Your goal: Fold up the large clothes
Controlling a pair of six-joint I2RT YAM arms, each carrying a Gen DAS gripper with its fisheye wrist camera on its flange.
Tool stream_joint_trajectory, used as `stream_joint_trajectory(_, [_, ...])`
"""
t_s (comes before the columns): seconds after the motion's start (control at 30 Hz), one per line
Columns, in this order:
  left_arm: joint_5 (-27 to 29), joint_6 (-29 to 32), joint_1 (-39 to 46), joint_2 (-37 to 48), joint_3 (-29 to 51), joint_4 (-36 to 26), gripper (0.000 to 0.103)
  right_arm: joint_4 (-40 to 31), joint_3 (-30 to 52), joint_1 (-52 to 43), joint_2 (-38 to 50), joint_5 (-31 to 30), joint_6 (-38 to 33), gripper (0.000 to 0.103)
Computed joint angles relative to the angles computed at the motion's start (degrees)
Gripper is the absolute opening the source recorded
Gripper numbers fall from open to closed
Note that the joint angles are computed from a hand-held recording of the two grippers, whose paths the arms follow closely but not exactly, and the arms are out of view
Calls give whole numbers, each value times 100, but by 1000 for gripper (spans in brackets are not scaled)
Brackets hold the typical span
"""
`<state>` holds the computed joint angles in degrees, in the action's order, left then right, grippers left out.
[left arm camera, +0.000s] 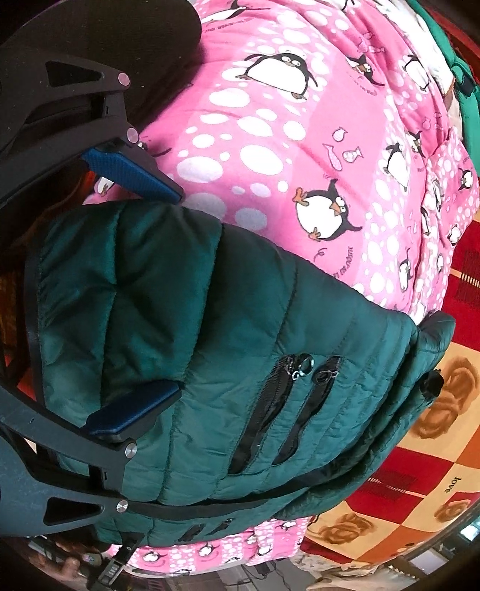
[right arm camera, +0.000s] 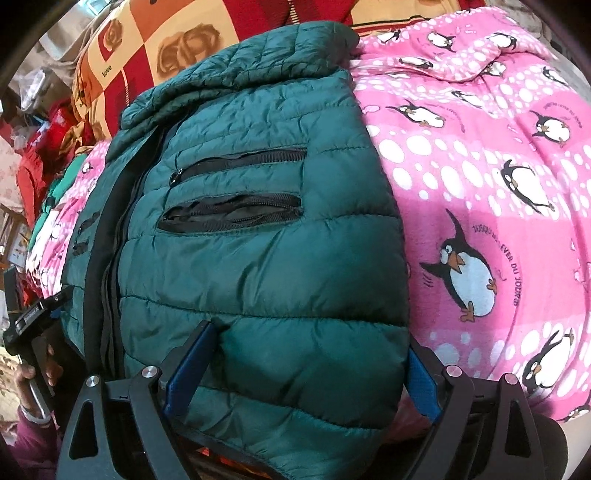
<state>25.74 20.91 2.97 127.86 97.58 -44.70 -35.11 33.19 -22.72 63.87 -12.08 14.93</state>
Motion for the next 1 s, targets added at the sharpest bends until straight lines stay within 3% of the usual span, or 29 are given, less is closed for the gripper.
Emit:
stream_joint_trajectory(0.13, [160, 128, 95, 99, 129, -312, 97, 13, -39, -47, -68, -193, -209, 91])
stream_joint_trajectory(0.27, [326, 142, 160, 117, 122, -369, 96, -80, -46, -173, -385, -519, -477, 69])
stream_joint_trajectory(0.37, [266, 115, 110, 42, -8, -242, 96, -40, -91, -416, -475, -903, -725, 68])
stream_joint_trajectory(0.43, [227, 111, 87, -5, -82, -187, 97, -34, -67, -233, -209, -592, -758, 68])
stream_joint_trajectory(0.6, [127, 278, 15, -42, -184, -219, 96, 108, -163, -207, -174, -605, -828, 68])
stream_joint_trajectory(0.63, [95, 290, -24, -82, -234, -167, 89, 152, -236, -245, -251, -629, -843, 64])
stream_joint_trajectory(0.67, [110, 320, -28, -187, -356, -80, 81, 174, -310, -294, -385, -636, -837, 51])
stream_joint_trajectory(0.73, [81, 345, -45, -446, -632, 157, 44, 197, -369, -295, -594, -621, -823, 39])
stream_joint_trajectory(0.8, [-22, 376, -87, -674, -811, 354, 27, 67, -309, -279, -783, -629, -885, 31])
stream_joint_trajectory(0.83, [20, 372, -88, -730, -788, 327, 21, 7, -251, -324, -814, -664, -942, 30])
stream_joint_trajectory(1.0, [362, 344, -39, -833, -460, 71, 14, -176, 50, -415, -1007, -799, -1007, 26])
